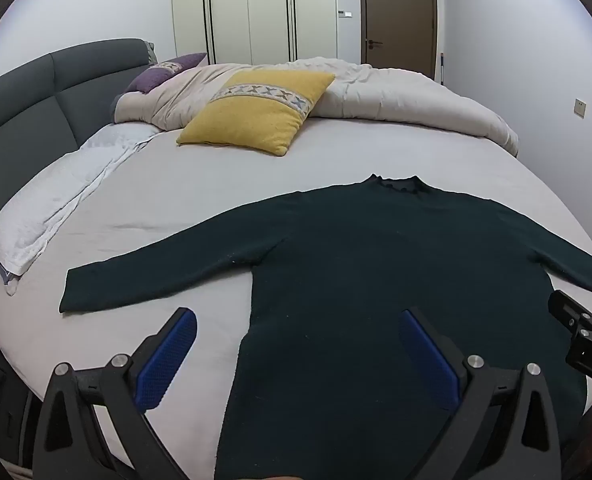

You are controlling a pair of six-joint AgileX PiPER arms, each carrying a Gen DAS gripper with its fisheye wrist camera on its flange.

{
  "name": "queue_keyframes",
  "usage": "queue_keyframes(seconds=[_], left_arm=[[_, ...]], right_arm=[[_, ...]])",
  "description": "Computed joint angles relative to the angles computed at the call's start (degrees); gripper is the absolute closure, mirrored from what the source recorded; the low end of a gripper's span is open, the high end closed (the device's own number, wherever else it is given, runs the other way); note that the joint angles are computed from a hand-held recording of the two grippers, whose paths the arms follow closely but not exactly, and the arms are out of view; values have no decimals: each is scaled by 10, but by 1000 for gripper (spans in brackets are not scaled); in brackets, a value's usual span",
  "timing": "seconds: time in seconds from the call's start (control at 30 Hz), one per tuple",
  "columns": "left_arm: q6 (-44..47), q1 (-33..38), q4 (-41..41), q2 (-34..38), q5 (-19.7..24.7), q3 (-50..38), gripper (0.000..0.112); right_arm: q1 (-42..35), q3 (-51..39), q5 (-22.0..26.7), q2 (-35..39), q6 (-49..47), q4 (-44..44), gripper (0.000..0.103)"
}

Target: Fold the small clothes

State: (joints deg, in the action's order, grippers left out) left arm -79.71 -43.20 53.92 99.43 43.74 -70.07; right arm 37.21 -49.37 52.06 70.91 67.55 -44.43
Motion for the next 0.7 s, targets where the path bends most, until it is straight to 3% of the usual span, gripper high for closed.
queue_keyframes(seconds=[0.7], left_arm=[[-7, -7, 10, 10, 8, -7, 9]], right_arm=[[16, 1, 5, 8, 13, -9, 0]])
